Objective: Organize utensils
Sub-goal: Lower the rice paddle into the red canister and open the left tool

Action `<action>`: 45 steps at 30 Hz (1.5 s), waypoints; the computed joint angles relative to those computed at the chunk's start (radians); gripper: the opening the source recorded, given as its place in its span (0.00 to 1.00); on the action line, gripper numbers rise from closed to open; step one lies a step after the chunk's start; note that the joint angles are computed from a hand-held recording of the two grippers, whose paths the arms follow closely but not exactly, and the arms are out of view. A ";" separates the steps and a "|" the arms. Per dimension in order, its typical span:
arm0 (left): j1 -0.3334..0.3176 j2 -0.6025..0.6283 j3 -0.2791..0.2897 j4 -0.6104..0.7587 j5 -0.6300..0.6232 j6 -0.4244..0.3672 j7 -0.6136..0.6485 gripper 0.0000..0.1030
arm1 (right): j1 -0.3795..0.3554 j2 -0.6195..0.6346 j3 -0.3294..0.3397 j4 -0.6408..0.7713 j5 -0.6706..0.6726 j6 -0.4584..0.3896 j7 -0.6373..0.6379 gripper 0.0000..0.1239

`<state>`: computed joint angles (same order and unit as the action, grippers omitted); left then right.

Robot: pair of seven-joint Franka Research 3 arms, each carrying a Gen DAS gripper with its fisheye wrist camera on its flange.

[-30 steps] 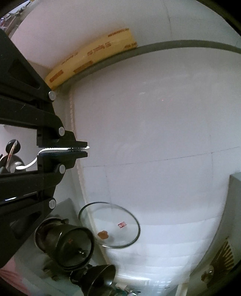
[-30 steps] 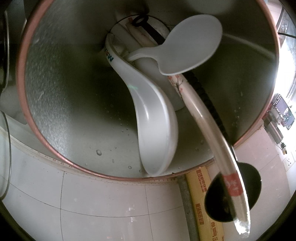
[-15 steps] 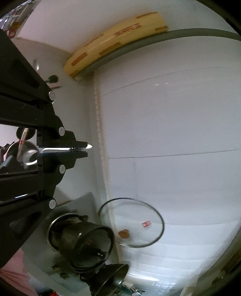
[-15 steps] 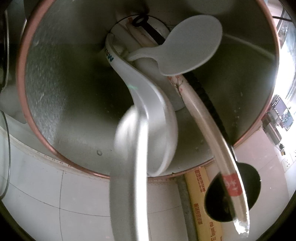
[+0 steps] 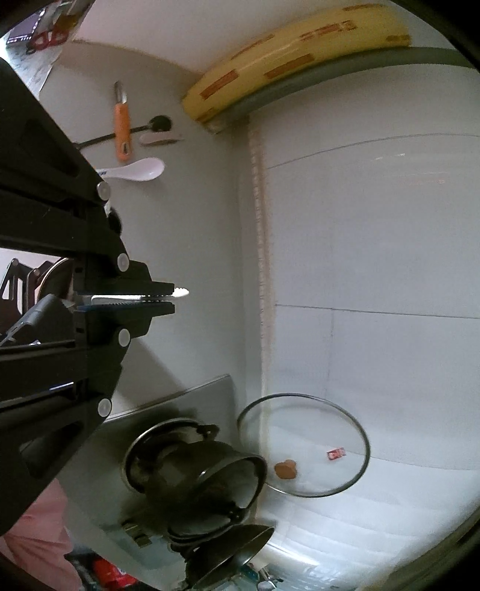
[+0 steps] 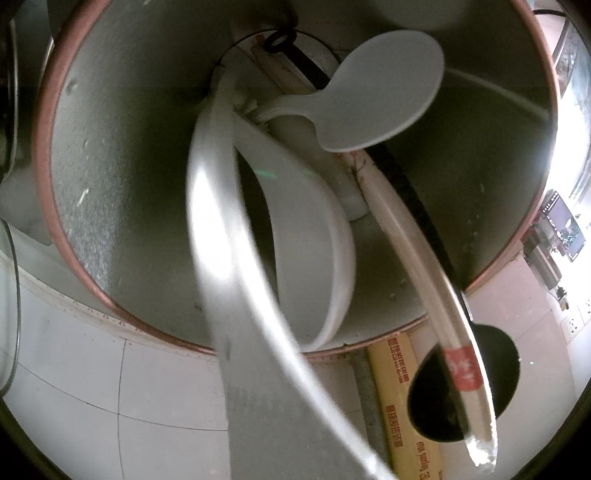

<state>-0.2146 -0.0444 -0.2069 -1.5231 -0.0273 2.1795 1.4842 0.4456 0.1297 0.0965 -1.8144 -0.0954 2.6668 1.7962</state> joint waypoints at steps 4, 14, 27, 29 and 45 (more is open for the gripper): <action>0.000 0.007 0.000 -0.001 -0.022 -0.017 0.003 0.03 | 0.000 -0.001 0.000 -0.001 0.001 0.000 -0.001 0.75; 0.008 0.003 0.006 -0.004 -0.069 -0.055 0.022 0.03 | 0.001 -0.002 -0.001 -0.002 -0.003 0.000 0.000 0.75; 0.032 -0.034 0.028 -0.067 -0.088 -0.053 -0.029 0.08 | 0.005 -0.001 -0.001 -0.001 -0.028 -0.004 0.015 0.75; 0.034 -0.037 0.030 -0.071 -0.093 -0.049 -0.031 0.10 | 0.005 -0.001 -0.001 -0.002 -0.028 -0.004 0.014 0.75; 0.036 -0.050 0.029 -0.068 -0.075 -0.048 -0.036 0.11 | 0.012 0.010 -0.003 0.012 -0.053 -0.008 0.035 0.74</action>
